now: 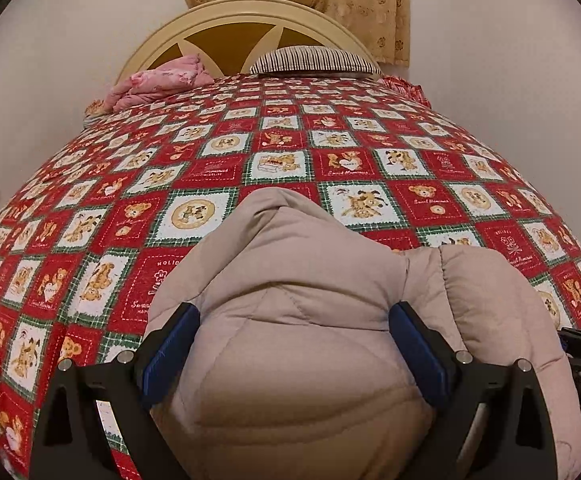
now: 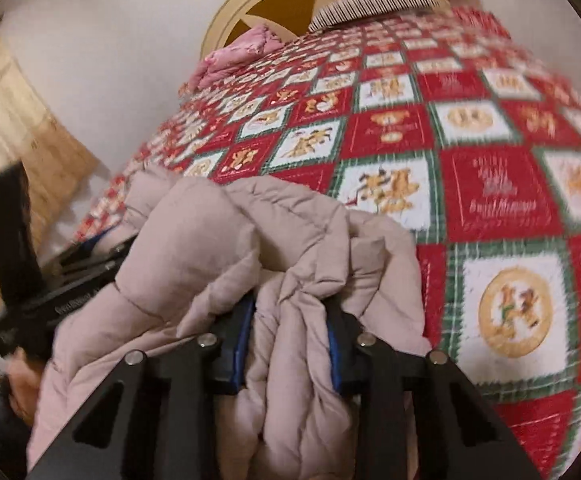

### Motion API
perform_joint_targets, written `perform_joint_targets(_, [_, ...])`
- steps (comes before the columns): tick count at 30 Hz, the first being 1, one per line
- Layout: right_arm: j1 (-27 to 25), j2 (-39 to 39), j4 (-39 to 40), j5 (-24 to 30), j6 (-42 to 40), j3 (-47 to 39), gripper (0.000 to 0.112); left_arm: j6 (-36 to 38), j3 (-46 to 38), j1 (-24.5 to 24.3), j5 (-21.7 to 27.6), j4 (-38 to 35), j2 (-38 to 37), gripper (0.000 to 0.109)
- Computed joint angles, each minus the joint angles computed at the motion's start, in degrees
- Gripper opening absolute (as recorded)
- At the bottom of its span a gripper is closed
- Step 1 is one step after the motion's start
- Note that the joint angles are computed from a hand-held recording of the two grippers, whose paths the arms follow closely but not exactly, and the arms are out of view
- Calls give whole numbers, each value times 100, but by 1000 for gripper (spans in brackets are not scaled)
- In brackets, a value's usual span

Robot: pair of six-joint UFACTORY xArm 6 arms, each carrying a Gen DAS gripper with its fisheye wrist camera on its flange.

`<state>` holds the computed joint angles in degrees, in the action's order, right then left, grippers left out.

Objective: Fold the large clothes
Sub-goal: 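Grasp the beige jacket bundle with the left gripper beside the right gripper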

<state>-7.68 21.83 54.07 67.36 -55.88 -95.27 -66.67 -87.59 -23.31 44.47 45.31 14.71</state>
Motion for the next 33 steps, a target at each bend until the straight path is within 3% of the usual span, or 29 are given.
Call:
perform_joint_targets(3, [-53, -49, -62, 46, 107, 10, 35, 11, 77, 24, -87, -17, -46, 96])
perform_joint_targets(6, [-40, -453, -357, -273, 134, 294, 40, 19, 93, 4, -76, 14, -59, 96])
perform_joint_targets(10, [-353, -1047, -214, -304, 56, 634, 47, 14, 59, -13, -37, 25, -40, 96])
perform_joint_targets(11, [-443, -1170, -175, -182, 71, 654, 57, 19, 51, -17, -25, 28, -35, 96])
perform_joint_targets(12, [-557, -1329, -139, 44, 151, 671, 74, 26, 46, -18, -13, 33, -33, 96])
perform_joint_targets(14, [-630, -1493, -34, 356, 252, 668, 82, 17, 26, -30, 15, 55, -19, 96])
perform_joint_targets(16, [-596, -1645, 110, 628, 217, 680, 83, 5, 28, -36, 35, 73, -24, 96])
perform_joint_targets(18, [-234, -1910, -344, 194, 146, 910, 93, 6, 32, -33, 32, 72, -28, 96])
perform_joint_targets(21, [342, -2223, -1121, -1137, 9, 1656, 93, -3, 54, -27, 2, 54, -43, 96])
perform_joint_targets(24, [458, -1878, -1673, -1591, 480, 1771, 103, 1, 86, -25, -40, 37, -69, 96])
perform_joint_targets(25, [349, -1718, -1462, -1499, 476, 1706, 103, 9, 78, -30, -41, 37, -64, 96])
perform_joint_targets(29, [-263, -822, -272, -120, 701, 1086, 103, 29, 66, -33, -62, 29, -56, 96])
perform_joint_targets(33, [-342, -744, 238, -122, 295, 1250, 103, -35, 318, 96, -499, -85, -197, 96])
